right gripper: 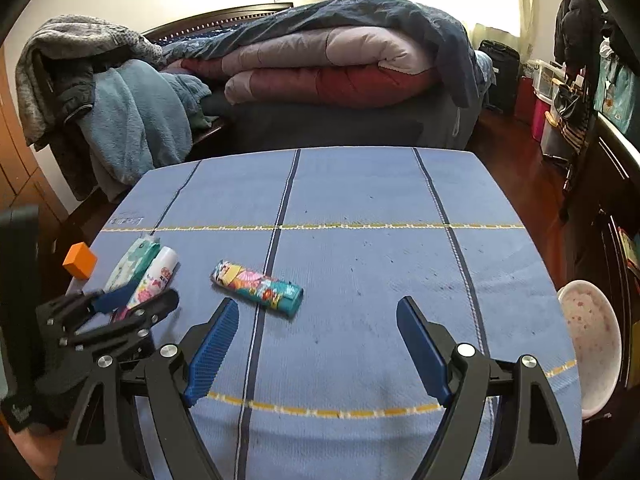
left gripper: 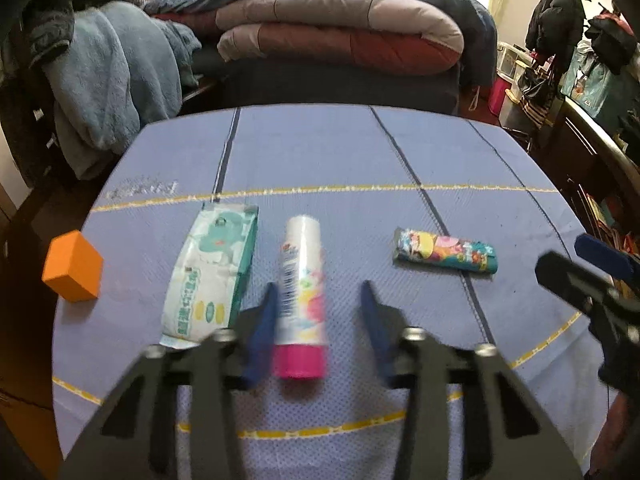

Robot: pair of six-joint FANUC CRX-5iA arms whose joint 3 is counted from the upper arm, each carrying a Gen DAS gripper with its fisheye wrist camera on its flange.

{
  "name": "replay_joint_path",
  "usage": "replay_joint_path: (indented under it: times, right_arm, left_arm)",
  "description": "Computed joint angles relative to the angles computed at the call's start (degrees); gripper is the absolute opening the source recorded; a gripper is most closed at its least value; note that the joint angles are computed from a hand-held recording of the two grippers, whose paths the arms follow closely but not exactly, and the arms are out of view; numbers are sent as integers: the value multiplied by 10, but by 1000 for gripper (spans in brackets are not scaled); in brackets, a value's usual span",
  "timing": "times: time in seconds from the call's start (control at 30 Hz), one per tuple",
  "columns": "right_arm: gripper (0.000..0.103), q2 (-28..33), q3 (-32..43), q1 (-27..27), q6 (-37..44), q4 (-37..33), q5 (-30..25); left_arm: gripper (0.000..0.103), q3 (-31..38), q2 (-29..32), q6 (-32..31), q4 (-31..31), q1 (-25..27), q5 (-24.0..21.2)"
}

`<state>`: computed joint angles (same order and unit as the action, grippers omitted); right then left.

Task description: Collect trash

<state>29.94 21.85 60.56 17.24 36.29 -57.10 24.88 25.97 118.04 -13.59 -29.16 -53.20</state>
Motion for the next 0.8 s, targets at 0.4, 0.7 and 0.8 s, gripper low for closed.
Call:
replay_joint_path:
  times: [0.4,0.7,0.8]
  right_arm:
    - [81,86,121,-14,127,-69,-23]
    - [66,110,159,-10,188,-90,-39]
    - [42,109,157,-3,201,-88,-34]
  left_arm:
    - [24,-99,-73,-4,36,18,67]
    - [24,-121,-98,8,33,24,77]
    - [24,-129,-105,12,35,26,81]
